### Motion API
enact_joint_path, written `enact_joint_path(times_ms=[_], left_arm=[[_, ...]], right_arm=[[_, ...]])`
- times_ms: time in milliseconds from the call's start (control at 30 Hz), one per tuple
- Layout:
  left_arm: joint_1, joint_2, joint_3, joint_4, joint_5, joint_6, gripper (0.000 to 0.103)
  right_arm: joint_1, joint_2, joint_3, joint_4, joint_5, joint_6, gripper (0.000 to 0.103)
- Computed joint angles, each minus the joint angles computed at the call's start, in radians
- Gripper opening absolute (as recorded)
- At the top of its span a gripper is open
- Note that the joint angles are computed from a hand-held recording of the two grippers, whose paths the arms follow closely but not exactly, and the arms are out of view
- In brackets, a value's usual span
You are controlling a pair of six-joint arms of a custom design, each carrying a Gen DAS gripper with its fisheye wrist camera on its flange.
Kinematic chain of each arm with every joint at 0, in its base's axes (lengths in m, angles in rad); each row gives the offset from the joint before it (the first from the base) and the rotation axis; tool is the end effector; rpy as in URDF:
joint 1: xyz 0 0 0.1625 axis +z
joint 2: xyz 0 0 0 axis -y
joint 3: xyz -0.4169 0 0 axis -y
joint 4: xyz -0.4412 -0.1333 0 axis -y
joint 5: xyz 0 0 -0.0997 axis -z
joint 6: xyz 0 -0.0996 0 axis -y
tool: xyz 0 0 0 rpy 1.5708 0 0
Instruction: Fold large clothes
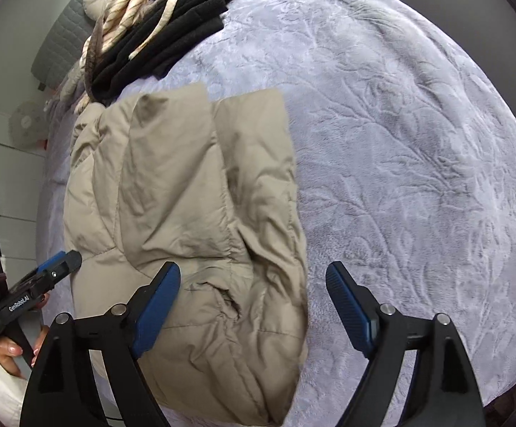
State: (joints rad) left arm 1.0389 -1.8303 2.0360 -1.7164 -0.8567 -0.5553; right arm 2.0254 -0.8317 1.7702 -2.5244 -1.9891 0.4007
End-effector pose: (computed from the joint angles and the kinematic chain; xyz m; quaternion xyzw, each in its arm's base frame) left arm -0.0419 -0.4626 0.3942 -0.0005 0.9366 -0.1566 0.3136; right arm 0.3656 -0.5366 0.0252 0.0248 -0.9779 0.0928 0.1859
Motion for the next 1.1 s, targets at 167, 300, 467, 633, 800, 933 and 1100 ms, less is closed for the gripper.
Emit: enact_joint_path(times_ms=[167, 300, 467, 633, 800, 933, 1100], left_arm=[[0.027, -0.021, -0.008, -0.014, -0.049, 0.023, 0.103], [0.074, -0.043, -0.006, -0.069, -0.101, 0.076, 0.103], [0.259, -0.019, -0.046, -0.17, -0.438, 0.184, 0.103], [0.415, 0.027, -0.062, -0.243, -0.708, 0.248, 0.103], [0.46, 0.073, -0.073, -0.259, -0.776, 0.313, 0.103], [0.465, 0.12, -0.091, -0.261, -0.793, 0.359, 0.103], [0.483, 0.167, -0.093, -0.286, -0.827, 0.373, 0.103]], right_arm=[[-0.02, -0.018, 0.044, -0.098, 0.024, -0.02, 0.103], [-0.044, -0.019, 0.047, -0.106, 0.055, -0.04, 0.103], [-0.116, -0.025, 0.044, -0.087, 0.221, -0.055, 0.103], [-0.165, 0.0, 0.007, -0.047, 0.334, -0.087, 0.103], [-0.191, 0.063, -0.066, 0.044, 0.401, -0.14, 0.103], [-0.208, 0.122, -0.128, 0.102, 0.463, -0.193, 0.103], [-0.223, 0.189, -0.193, 0.13, 0.536, -0.226, 0.103]])
